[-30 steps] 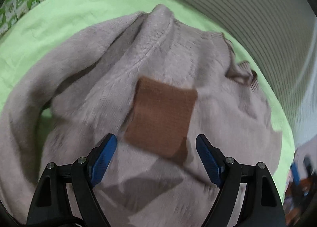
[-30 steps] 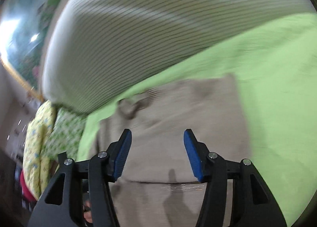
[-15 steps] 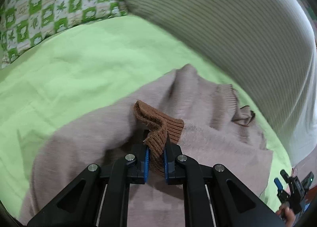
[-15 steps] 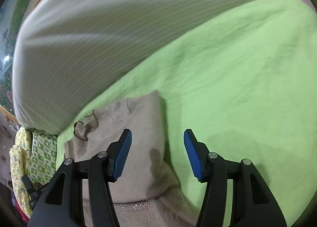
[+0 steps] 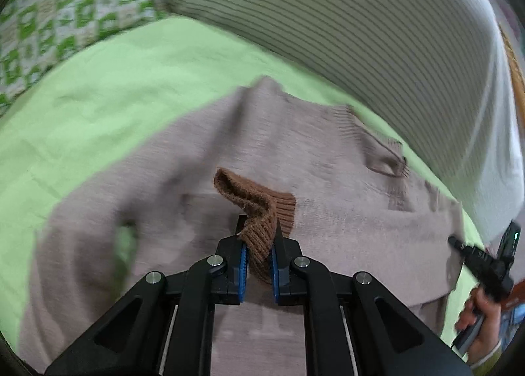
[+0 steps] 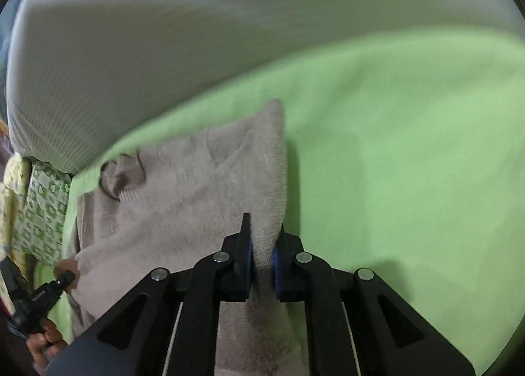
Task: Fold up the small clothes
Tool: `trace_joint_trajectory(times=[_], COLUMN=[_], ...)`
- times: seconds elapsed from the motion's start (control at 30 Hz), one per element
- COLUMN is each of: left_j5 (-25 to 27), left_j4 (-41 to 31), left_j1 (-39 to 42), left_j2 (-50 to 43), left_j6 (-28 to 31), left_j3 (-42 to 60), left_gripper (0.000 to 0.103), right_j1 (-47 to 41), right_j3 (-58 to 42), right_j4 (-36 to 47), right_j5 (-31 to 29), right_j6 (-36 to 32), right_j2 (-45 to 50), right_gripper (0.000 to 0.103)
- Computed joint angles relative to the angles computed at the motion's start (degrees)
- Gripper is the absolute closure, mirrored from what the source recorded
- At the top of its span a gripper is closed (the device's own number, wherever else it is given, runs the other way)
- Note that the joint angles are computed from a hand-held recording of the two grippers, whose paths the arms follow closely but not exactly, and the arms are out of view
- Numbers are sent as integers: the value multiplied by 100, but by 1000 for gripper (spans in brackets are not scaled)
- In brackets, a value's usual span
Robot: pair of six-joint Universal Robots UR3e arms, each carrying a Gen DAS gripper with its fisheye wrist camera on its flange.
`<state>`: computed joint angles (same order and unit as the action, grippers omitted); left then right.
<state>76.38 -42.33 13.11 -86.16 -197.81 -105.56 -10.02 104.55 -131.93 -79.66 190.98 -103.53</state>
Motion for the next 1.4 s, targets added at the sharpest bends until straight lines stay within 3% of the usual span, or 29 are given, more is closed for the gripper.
trace_joint_trajectory(times=[0.1,0.2,0.3,0.33,0.47,0.53,0.67,0.77,0.9,1.0,1.13,1.27,1.33,1.37,1.4], left_j5=[414,961,1090,1092,1268,1354,1385,1279,1087,1373,1953,2040,1500,1272,1136], left_j4=[278,462,736,815,537,223,-478,-1187,-2577,-3506,-3943,-4375,-4985,-5260,-5450], left_j1=[-568,-875,-812,-787,-762,-686,-400,1,945,1507,1791,2155,2723,2957,3100], left_j2=[-488,-827,-821,-776,-342,72,1122,2093,3606,4433,4873,4780,4919,4977,4979], left_j6=[-23,73,330,416,519,456,623,997,1683,2295,2813,3156,3731,3981,4136], left_j3=[272,284,-80,-192,-372,-501,-887,-1133,-1365,-1464,-1734,-1861,-1771,-1743,-1713], left_gripper=[93,93,90,89,78,77,49,46,23,18,18,18,31,52,68], right_j1=[-183,65,326,455,669,782,1123,1583,2370,2995,3672,4071,4275,4328,4391], right_j3=[-293,-189,25,52,236,323,503,377,406,411,538,559,483,444,404], right_j4=[411,223,-32,-118,-248,-305,-310,-174,-76,-76,-140,-268,-278,-232,-213], right_j5=[-131,-536,-885,-1124,-1445,-1487,-1348,-1320,-1434,-1629,-1826,-1896,-2007,-2041,-2091], right_j6=[-294,-400,-120,5,420,573,953,1201,1641,2202,2891,3325,3516,3578,3628], right_j2=[58,323,540,597,331,76,-590,-740,-873,-771,-654,-483,-375,-372,-338], right_gripper=[93,93,91,84,76,75,67,64,62,62,62,62,62,62,62])
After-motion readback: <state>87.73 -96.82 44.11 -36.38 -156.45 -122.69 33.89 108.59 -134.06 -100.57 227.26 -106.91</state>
